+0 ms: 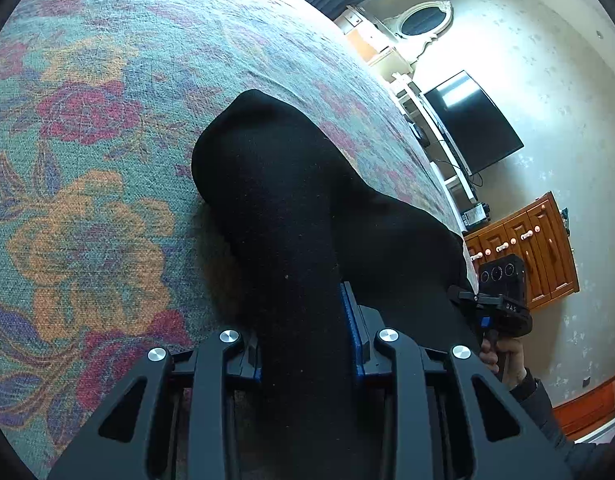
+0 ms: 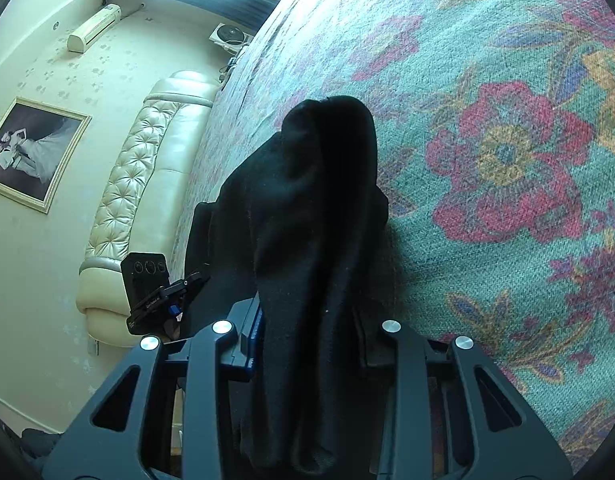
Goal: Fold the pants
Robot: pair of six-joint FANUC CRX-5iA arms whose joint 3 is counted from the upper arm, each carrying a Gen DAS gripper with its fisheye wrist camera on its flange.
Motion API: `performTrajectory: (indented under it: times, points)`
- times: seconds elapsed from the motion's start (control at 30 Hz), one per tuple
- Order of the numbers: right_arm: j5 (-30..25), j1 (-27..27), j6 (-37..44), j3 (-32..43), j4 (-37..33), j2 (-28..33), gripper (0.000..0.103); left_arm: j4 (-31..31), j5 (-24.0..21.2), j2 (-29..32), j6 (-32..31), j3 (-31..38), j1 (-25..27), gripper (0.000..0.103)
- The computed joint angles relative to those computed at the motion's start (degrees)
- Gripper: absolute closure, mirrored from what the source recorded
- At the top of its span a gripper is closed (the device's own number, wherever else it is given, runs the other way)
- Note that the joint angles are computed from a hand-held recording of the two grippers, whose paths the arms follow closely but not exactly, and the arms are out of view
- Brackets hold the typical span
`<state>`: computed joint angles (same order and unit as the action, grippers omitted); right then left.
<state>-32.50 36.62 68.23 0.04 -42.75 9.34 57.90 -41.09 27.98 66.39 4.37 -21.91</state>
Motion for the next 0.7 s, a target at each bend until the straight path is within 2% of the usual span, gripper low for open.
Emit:
performTrajectory:
  times: [0.27,0.7]
  points:
    - [3.01,2.03,-3.98,-0.22,3.88,0.18,0.071,-1.75,-0.19,-0.49,-0.2,0.23,0.57,0.075]
    - [2.47,1.83,-2.6,5.23,2.57,4.32,0.072,-0.54,0.46,-2.37,-2.03,-2.49,2.31,0.077]
